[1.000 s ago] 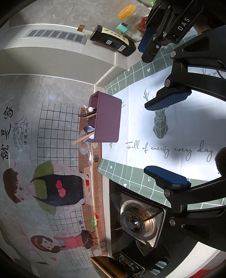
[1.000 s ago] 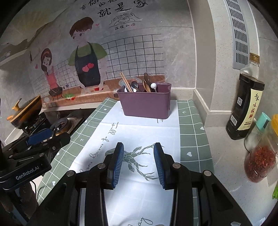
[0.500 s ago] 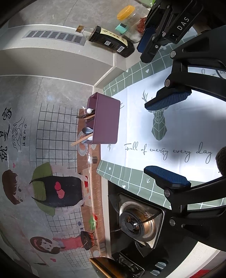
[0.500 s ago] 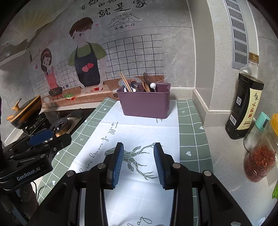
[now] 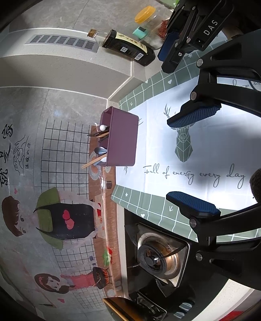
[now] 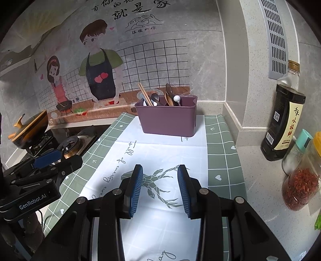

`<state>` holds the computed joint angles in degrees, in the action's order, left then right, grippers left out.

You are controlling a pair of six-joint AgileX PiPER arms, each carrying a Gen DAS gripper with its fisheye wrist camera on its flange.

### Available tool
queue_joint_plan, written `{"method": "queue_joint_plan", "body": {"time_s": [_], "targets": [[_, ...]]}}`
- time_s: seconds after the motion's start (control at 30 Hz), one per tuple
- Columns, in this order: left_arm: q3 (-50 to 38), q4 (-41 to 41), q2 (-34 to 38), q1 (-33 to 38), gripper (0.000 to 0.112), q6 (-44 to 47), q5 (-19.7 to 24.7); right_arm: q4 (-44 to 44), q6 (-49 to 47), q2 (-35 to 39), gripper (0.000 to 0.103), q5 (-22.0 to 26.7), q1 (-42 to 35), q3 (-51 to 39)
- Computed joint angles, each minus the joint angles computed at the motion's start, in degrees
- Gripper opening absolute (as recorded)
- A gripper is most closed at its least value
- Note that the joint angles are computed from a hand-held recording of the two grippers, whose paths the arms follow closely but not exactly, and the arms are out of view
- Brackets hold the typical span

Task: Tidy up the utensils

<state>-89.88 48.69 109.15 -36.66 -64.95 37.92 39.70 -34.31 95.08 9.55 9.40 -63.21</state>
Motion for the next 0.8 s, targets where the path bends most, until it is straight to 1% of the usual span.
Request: {"method": "queue_joint_plan", "body": {"time_s": [0.4,0.63,0.8], "targets": [[0.18,-0.47,0.21,0.36,0.066,0.24,-0.48,-0.17,0.08,-0.19,0.034,0.11,-0.04,0.34],[-0.14,-0.41,0.5,0.17,0.066,0.15,0.01,1.57,-1.8,-0.02,0.034,0.34,-0.3,0.19],[0.49,-0.52,0.47,0.45,0.066,0.44,-0.7,1.31,-1.6,0.0,0.034,0.15,-0.29,0.16]]}}
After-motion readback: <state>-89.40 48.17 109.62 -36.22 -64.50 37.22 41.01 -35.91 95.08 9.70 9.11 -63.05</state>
